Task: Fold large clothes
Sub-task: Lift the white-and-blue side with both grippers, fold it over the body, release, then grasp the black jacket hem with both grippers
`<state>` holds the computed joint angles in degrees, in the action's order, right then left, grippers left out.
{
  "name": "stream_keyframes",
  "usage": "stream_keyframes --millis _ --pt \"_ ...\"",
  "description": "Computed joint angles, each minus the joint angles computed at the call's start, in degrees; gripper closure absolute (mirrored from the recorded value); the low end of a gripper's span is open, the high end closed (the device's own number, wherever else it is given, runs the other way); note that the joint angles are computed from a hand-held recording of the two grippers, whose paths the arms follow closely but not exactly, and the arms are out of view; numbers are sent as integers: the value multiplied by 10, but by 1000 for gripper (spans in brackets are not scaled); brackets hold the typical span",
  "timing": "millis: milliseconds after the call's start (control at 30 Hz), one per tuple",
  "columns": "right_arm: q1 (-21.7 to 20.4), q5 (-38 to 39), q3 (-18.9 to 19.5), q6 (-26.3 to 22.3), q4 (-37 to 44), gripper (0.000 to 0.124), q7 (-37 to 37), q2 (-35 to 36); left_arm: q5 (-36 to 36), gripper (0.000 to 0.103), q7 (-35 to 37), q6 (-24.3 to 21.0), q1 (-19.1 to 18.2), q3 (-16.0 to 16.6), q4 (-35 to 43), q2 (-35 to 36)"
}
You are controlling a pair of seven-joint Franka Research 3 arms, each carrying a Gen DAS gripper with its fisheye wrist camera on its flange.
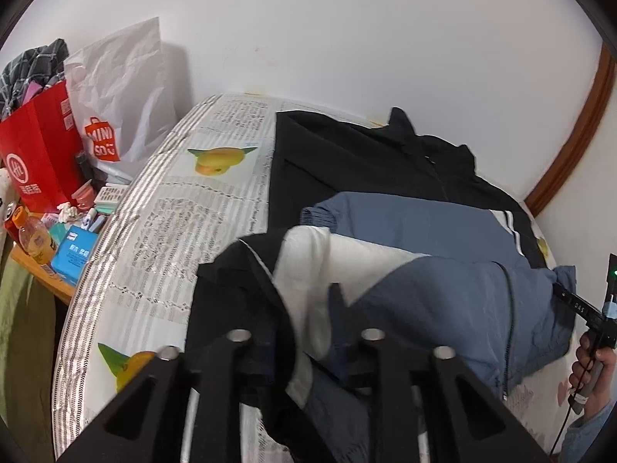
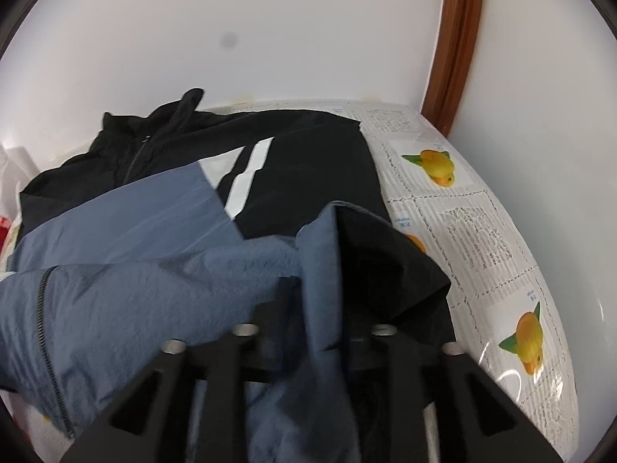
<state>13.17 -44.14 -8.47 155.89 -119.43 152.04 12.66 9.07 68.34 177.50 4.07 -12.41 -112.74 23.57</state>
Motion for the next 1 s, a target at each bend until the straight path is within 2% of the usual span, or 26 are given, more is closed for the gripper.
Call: stream_keyframes --millis 33,67,133,200,267,367,400,500,600,733,800,833,867,1000 --pt "3 -3 1 -8 -4 74 1 -8 -5 71 13 2 17 -20 -5 -4" --pt "9 -20 -1 -20 -8 72 14 -17 -12 69 31 4 37 -44 -12 -8" --pt "15 -67 4 -35 -24 72 47 -43 -28 65 63 17 79 -93 -26 -15" --pt "5 -82 19 -28 -48 71 54 -74 -58 53 108 35 151 -173 -44 -18" --pt "-7 -109 31 -22 -74 71 84 -108 -75 49 123 60 211 -233 -64 -26" --pt "-31 -133 47 -19 -105 71 111 -149 -66 48 105 74 242 -258 -80 -41" --pt "-40 -144 53 -22 -115 71 121 -162 -60 47 97 77 242 -254 -84 -47" --pt "-70 -164 67 -27 -144 71 139 -190 -47 47 62 91 209 -202 -103 -72" --pt "-97 -153 78 -26 -161 72 127 -195 -34 47 31 97 184 -159 -117 -85" --pt "-117 -109 79 16 -172 73 69 -174 -7 47 -5 87 109 -63 -134 -98" --pt "-123 -112 79 24 -171 73 67 -160 10 48 -23 73 51 4 -134 -95" --pt "-126 -107 76 33 -170 73 62 -151 14 48 -28 70 42 16 -134 -93" --pt "-127 -106 73 39 -170 73 64 -145 15 49 -27 66 47 11 -131 -86" --pt "-133 -94 52 88 -168 73 59 -117 10 49 -5 49 87 -33 -107 -51"
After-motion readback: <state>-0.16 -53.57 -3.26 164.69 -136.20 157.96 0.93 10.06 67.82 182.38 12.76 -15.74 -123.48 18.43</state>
